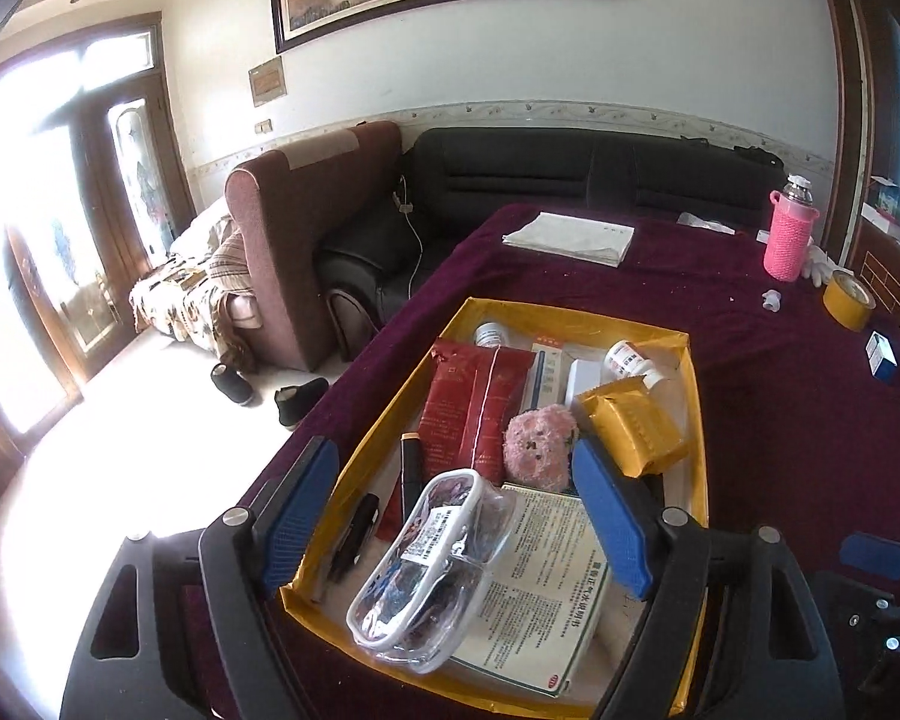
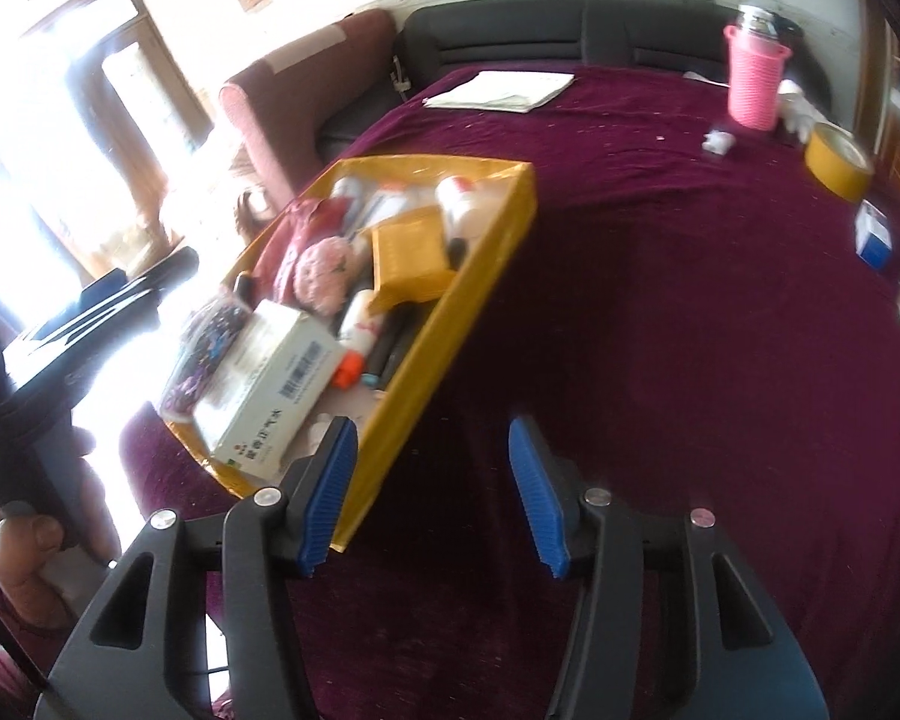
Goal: Organize objects
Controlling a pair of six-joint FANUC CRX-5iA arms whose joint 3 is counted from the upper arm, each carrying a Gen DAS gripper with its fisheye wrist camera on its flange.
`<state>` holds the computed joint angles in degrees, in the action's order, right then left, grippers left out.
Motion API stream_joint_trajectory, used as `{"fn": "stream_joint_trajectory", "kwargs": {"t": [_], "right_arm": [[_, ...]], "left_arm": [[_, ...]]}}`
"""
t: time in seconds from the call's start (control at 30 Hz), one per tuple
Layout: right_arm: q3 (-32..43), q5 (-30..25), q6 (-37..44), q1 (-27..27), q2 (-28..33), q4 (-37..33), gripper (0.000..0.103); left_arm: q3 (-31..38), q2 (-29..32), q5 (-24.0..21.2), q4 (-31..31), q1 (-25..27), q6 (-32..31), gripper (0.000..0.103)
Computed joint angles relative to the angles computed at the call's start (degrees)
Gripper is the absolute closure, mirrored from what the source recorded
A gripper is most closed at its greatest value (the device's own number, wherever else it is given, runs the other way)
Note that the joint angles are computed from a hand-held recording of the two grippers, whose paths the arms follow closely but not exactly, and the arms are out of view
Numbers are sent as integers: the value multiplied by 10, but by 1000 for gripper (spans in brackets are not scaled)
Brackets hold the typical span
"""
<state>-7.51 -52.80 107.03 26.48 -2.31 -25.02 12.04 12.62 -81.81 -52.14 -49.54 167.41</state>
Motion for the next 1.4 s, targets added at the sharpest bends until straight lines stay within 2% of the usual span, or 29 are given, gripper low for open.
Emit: {"fn": "stream_joint_trajectory", "kwargs": {"t": [0.27, 0.4, 0.87, 0.97, 1.1, 1.2, 1.3, 1.4], "right_arm": [[-8, 6, 7, -25, -8, -11, 51], [6, -5, 14, -60, 4, -32, 51], [64, -25, 4, -188, 77, -62, 51], [72, -30, 3, -200, 88, -64, 51], [66, -24, 8, -193, 87, -57, 51], [45, -5, 35, -164, 67, -50, 51], [22, 15, 37, -116, 49, -23, 51], [18, 8, 36, -79, 50, -17, 51]], "left_arm": [[42, 25, -27, -7, -23, -20, 27], [68, 45, -31, -8, -28, -42, 27], [175, 132, -32, 21, -21, -139, 27], [178, 133, -6, 26, -17, -141, 27], [160, 113, 16, 7, -21, -88, 27], [136, 88, 21, -16, -26, -40, 4], [110, 63, 0, -54, -38, 16, 2], [90, 43, -28, -71, -42, 52, 1]]}}
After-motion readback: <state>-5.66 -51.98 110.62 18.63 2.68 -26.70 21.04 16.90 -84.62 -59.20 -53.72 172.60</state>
